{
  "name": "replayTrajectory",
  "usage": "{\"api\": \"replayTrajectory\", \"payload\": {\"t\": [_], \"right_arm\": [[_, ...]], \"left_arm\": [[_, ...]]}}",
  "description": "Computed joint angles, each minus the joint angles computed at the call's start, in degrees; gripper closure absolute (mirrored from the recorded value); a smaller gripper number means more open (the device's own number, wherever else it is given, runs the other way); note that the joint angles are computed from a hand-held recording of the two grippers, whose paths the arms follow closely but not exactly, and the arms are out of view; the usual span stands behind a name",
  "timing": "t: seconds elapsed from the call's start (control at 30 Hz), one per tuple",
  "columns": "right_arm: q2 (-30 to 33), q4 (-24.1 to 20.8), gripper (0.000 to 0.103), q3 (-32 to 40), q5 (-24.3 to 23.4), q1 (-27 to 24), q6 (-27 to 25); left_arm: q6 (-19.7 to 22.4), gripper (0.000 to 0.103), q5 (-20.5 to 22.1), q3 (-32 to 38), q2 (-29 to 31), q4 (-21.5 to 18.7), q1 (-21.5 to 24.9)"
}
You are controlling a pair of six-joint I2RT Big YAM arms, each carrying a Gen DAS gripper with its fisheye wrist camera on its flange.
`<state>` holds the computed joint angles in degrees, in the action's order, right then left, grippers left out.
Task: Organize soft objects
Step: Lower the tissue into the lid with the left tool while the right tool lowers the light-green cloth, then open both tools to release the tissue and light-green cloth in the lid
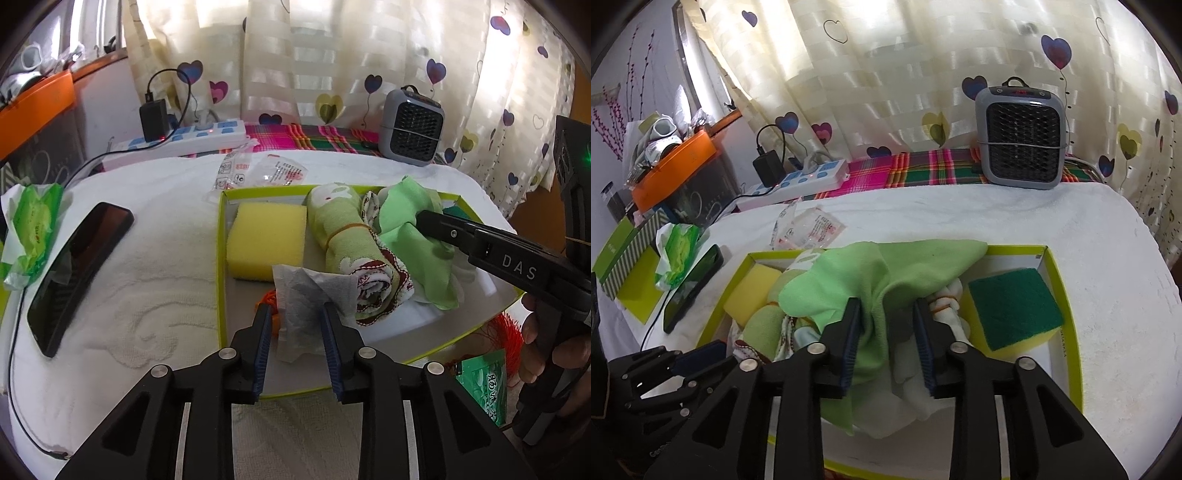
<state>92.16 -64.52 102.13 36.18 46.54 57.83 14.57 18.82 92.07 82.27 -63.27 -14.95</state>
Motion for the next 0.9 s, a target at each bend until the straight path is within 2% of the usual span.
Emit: {"api": "replayTrajectory", "payload": {"t": [0.47, 0.9], "right_arm": [[2.08, -3.62, 0.07, 2.88, 1.88, 0.51, -1.77], [2.29, -4.1, 0.069, 3.26, 1.85, 0.59, -2.02]], "left_arm": [[0.16, 0.072, -0.61, -0.17, -0.14, 0.22, -0.08], [0.37, 0.067, -0.85, -0.37, -0.24, 0.55, -0.07]]}}
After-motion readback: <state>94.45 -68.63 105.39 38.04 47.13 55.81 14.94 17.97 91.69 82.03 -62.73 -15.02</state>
